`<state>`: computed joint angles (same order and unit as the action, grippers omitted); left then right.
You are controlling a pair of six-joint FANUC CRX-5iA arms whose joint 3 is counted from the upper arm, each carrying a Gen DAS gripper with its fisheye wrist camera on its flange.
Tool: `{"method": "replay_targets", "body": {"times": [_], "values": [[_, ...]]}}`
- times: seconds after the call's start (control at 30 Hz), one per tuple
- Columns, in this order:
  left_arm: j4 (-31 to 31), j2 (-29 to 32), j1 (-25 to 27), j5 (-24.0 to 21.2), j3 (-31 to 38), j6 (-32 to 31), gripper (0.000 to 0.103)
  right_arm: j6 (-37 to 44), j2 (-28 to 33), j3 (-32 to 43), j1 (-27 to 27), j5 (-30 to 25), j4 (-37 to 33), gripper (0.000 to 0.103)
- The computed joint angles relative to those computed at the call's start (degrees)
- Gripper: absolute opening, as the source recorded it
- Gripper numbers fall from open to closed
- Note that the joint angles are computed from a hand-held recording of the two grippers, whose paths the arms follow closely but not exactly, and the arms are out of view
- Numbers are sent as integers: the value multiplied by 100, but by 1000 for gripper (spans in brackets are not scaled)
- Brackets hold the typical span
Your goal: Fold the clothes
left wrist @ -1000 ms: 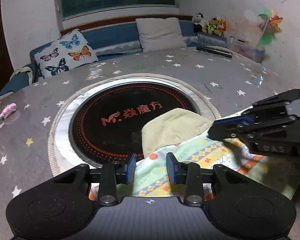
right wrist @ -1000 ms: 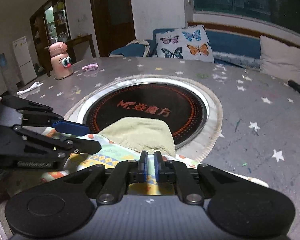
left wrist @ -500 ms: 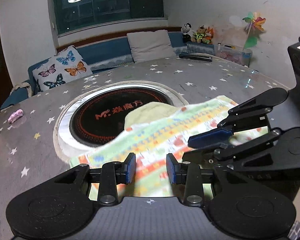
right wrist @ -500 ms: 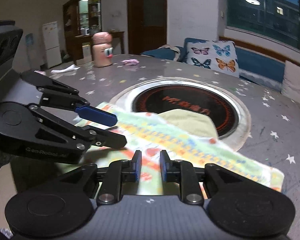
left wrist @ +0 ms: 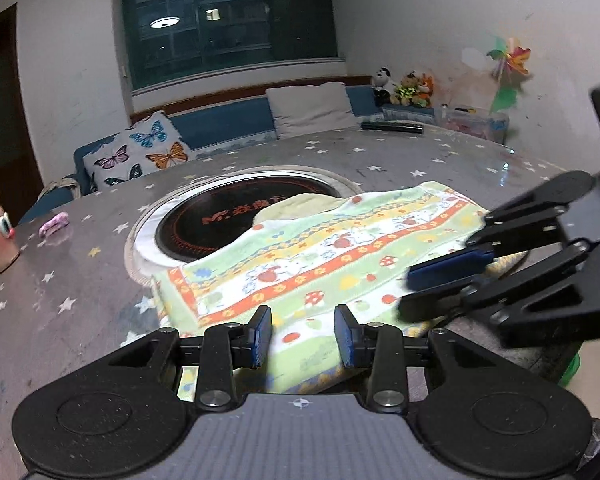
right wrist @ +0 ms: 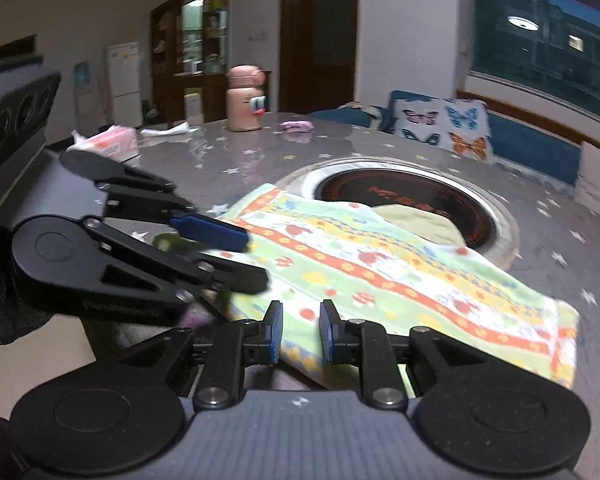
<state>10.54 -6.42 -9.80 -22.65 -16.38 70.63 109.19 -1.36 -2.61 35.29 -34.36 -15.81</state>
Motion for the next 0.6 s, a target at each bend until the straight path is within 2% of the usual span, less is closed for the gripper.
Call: {"method": "replay_targets", "body": {"times": [0.1,0.2,0.3,0.53,0.6], "values": [[50,-40,38,49,-81,13,39,-437,-141,-218,-25,169,217,25],[162,-82,64,119,-175,-55,39,-1301,-280,-555,20,433,855,24],[154,-82,61,138,-189,-31,39,-1764,-310,-652,-88,400,1051,18],[165,-89,66,133,-202,22,39,-3218,-481,-1136,-94,628,2412,19],[123,-88,59,119,-188,63,39,-3510,-433,-1146,-136,787,2597,19]]}}
